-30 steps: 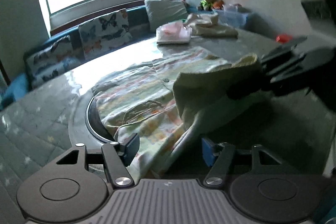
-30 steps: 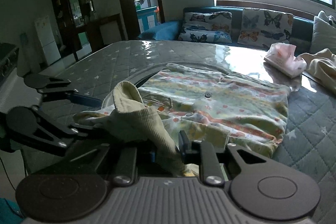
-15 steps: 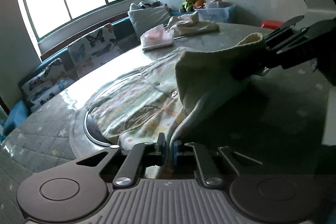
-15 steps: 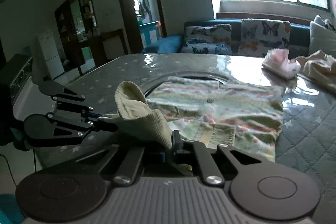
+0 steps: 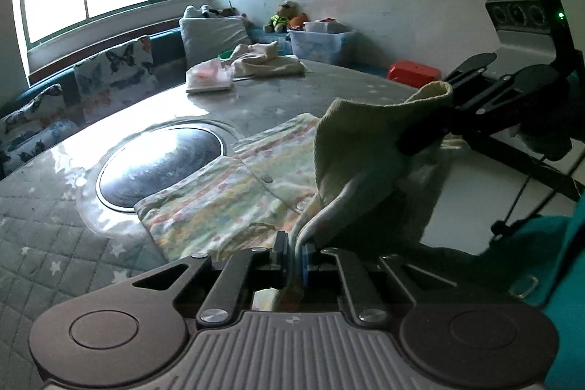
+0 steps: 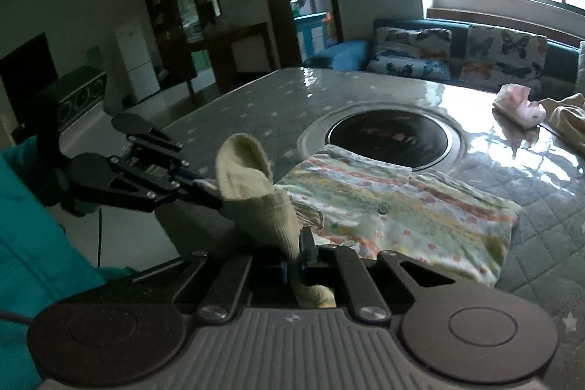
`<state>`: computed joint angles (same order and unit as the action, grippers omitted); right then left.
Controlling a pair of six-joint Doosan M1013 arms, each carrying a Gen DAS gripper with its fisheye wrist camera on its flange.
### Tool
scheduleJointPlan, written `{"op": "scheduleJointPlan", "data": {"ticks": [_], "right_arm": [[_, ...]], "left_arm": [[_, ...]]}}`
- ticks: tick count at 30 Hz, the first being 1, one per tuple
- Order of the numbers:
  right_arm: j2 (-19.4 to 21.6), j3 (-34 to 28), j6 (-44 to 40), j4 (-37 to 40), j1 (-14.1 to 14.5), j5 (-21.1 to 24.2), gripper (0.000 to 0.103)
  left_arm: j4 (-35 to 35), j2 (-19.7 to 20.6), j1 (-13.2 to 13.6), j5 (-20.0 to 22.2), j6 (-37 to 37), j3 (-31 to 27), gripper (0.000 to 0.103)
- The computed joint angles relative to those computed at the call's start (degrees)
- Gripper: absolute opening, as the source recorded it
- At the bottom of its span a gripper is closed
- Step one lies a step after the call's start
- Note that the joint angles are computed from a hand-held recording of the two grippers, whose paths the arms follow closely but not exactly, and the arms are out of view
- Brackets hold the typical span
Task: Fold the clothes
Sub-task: 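Lift the hem with both grippers and fold it toward the collar, then lay the folded hem onto the shirt and open both grippers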
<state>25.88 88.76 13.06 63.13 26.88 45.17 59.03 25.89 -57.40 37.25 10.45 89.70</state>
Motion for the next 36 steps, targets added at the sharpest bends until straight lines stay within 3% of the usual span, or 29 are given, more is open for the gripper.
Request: {"op": "scheduleJointPlan", "data": {"ticks": [6,11,17,26,31,36], "right_arm": [[1.60,-3.45,0.76,-0.98,0.21,-1.56,0.005],[5.17,-10.32,4.60,-3.68,0.58,-2.85,0.005],[11.41,-20.59,11.96,-11.08,1.48,-4.73,0.005],[22.09,-34.24,28.10,-23.03,2.82,-2.01,0.005],[24.44,-35.30,34.40,-24.88,2.98,-4.04,0.012],[22.55,-31.57,34.70,-23.55,2.57,-9.70,0.022]], "left_arm": [[2.19,0.69,1.93,0.20,-1.43,-1.38,0.008],[2.05,1.46,4.94,-0.88,-0.04,-3.05,0.008],[-5.54,3.93,9.96,-2.46,5.60,-6.51,0.008],[-19.56,7.66,15.05,-2.68,13.02,-9.94,0.012],[-22.29,8.59,15.95,-2.11,13.10,-10.38,0.022],[-21.83,8.44,16.14,-1.01,10.38,-9.73,0.023]]}}
